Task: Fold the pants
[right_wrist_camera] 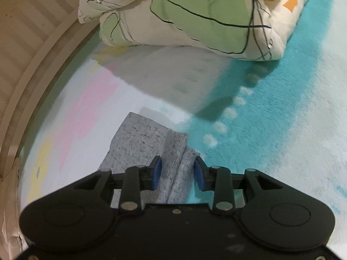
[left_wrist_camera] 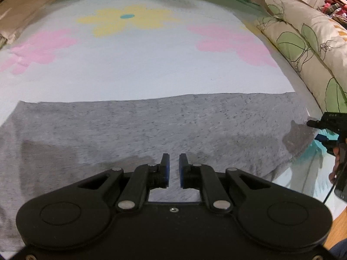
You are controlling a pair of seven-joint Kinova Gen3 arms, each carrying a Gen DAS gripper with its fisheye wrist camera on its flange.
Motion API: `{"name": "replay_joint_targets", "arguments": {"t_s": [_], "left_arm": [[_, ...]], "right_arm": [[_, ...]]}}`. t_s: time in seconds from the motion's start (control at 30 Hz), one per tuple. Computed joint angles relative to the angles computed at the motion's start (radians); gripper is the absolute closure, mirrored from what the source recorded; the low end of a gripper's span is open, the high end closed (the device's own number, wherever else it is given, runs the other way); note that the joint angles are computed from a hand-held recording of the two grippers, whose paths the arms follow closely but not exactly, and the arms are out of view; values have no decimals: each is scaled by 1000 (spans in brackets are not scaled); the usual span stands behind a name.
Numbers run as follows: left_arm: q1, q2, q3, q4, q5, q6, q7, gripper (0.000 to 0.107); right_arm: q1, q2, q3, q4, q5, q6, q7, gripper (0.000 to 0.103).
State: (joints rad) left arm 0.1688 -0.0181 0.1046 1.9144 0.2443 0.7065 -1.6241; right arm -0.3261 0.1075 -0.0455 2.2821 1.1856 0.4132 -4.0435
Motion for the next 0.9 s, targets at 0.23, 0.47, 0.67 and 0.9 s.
{"name": "replay_joint_targets", "arguments": {"t_s": [0.23,0.47,0.67,0.9], "left_arm": [[46,108,27,-99,-89,46,177,93],[162,191,29,-186,-313,57,410,92],[234,260,22,-263,-414,94,491,92],[270,327,12,-268,-464,61,514,91]], "right_arm": [[30,-16,10,9,26,-58,53,89],[12,-24,-15,-23,7,-7,112,89],[18,-34,-15,-39,-36,-9,174,89],[11,-29,-19,-54,-25,9,229,89]]}}
